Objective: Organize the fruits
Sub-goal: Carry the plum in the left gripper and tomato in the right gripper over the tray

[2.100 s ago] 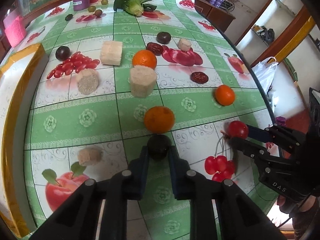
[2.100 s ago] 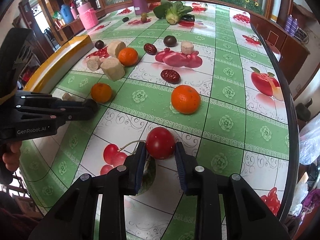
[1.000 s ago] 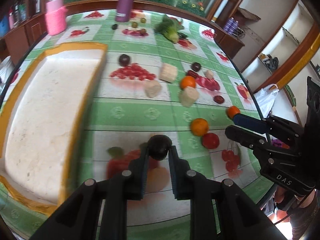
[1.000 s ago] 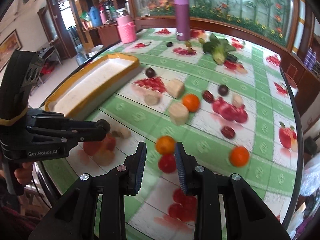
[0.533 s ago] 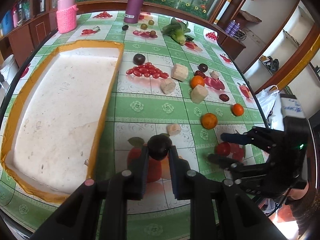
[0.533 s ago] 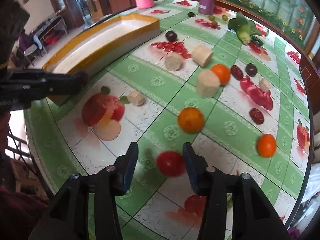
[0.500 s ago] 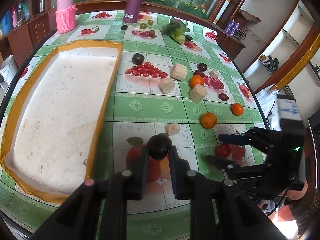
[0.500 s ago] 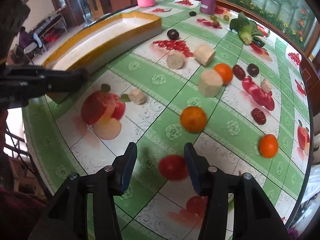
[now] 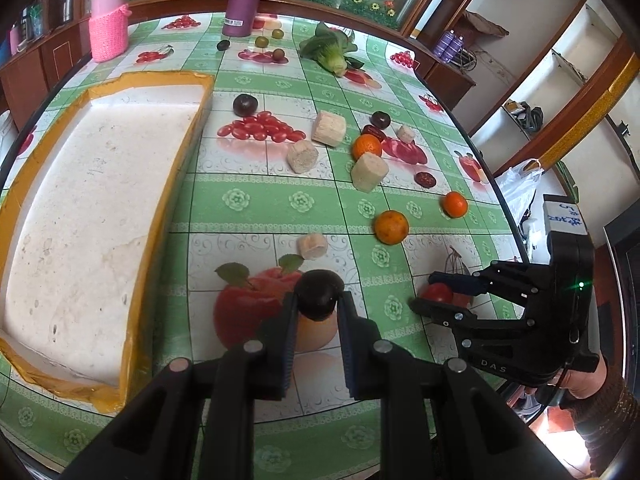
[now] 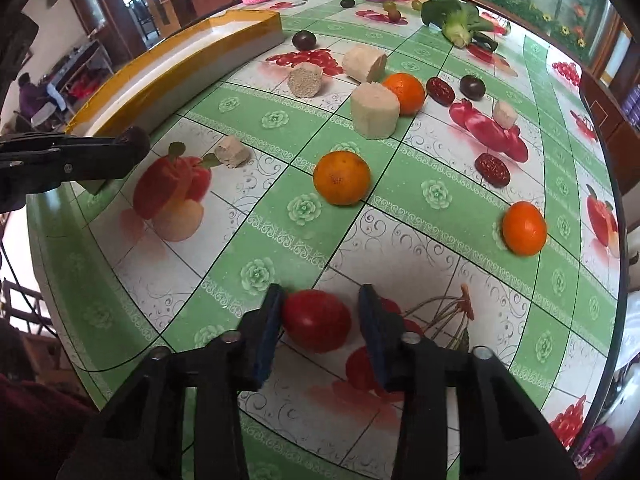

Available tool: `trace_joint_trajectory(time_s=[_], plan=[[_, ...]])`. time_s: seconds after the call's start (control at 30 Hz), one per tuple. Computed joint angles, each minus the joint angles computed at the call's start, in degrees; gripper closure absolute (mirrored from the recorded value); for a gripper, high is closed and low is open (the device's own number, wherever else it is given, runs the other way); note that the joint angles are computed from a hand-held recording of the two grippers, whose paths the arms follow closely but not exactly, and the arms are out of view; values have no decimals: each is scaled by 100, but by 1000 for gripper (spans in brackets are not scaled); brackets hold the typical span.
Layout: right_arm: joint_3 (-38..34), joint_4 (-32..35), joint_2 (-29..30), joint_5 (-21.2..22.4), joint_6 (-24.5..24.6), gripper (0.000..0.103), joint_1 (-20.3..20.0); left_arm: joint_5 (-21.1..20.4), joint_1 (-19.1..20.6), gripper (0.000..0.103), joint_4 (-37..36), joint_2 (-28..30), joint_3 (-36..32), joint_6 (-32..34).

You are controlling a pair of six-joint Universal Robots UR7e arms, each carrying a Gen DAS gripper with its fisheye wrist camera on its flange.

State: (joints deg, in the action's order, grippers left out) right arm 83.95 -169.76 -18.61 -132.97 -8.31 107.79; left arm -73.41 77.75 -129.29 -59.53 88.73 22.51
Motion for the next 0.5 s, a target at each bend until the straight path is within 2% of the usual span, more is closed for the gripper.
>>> trace_joint_trajectory(time_s=[0.07, 0.17, 0.3, 0.5], plan=[[99, -51, -50, 132, -70, 72, 16, -16, -7, 81, 14, -11, 21, 5], [189, -200, -71, -41, -161, 72, 103, -39, -23, 81, -6, -44, 68, 13], [236, -469, -172, 66, -187, 72, 165, -97, -18, 81, -41, -93, 81, 2], [-271, -502, -22, 239, -520, 72, 304, -135, 39, 81, -106, -147, -24, -62]])
